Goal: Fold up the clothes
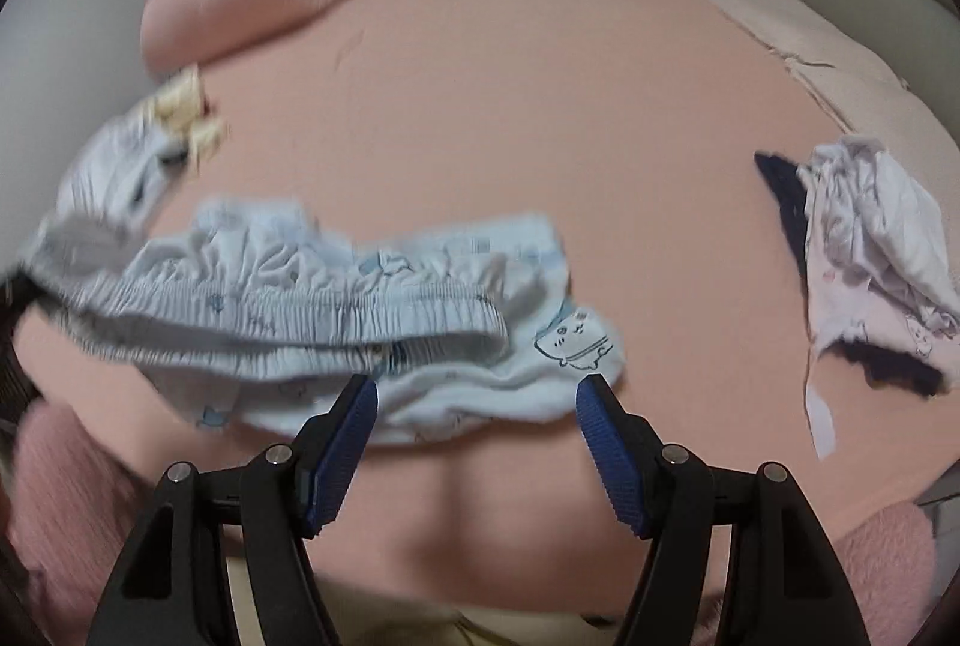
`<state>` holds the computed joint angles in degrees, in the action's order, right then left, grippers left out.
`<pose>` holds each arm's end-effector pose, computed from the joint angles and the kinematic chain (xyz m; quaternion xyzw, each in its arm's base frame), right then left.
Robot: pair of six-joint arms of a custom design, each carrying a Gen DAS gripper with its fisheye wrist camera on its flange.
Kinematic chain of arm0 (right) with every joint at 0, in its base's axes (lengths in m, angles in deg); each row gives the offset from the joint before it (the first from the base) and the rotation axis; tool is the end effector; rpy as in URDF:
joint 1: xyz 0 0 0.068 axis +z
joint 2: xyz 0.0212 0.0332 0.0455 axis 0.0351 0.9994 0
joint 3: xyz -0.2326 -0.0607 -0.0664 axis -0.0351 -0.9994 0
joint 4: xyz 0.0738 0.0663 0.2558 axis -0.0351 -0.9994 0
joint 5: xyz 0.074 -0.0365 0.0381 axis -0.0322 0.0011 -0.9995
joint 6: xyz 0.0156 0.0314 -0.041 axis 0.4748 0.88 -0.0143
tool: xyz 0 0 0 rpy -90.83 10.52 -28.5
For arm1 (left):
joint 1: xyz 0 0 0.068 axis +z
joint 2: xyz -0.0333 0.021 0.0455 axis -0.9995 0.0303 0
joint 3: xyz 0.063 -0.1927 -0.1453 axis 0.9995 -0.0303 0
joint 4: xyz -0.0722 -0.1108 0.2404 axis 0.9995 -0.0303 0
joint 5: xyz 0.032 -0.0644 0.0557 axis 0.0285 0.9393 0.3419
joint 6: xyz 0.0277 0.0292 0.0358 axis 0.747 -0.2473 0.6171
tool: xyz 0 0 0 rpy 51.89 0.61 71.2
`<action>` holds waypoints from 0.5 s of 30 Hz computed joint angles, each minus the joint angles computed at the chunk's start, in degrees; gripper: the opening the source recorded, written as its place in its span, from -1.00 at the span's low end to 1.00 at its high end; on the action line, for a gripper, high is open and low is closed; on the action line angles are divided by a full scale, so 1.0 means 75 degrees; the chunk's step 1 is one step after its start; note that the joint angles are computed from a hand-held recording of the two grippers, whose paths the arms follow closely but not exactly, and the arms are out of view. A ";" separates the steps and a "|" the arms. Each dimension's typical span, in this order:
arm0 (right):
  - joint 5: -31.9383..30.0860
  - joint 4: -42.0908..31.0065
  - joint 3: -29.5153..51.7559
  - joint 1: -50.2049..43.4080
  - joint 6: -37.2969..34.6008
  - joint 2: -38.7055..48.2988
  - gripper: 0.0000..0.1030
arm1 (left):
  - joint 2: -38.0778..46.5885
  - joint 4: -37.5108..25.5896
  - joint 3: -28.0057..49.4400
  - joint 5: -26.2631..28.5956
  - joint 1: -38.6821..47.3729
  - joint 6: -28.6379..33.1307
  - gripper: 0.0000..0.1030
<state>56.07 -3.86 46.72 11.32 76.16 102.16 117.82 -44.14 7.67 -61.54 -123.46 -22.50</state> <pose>0.3027 0.0545 0.3432 -0.1365 0.9568 0.0734 0.2460 0.2684 -0.1798 0.2973 -0.1526 0.9042 -0.1839 0.3541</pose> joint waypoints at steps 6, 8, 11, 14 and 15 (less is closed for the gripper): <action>0.0841 0.0524 -0.1379 0.0137 0.1139 -0.0914 0.34 | -0.0204 -0.0260 0.0082 -0.0201 -0.0306 0.0015 -0.88; 0.0806 0.0604 -0.1410 -0.0035 0.1008 -0.0896 0.34 | -0.0259 -0.0280 0.0050 -0.0118 -0.0295 0.0019 -0.88; 0.0756 0.0656 -0.1105 0.0192 0.0622 -0.0411 0.34 | -0.0456 -0.0406 -0.0013 -0.0050 -0.0241 -0.0025 -0.88; 0.0782 0.0679 -0.0798 0.0507 0.0125 0.0010 0.34 | -0.0521 -0.0454 -0.0048 0.0013 -0.0200 -0.0057 -0.88; 0.0818 0.0754 -0.0787 0.0599 -0.0016 0.0056 0.34 | -0.0530 -0.0467 -0.0052 0.0028 -0.0199 -0.0069 -0.88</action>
<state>62.20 1.79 40.82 15.81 76.04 102.58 113.84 -47.64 7.28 -61.33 -124.95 -23.02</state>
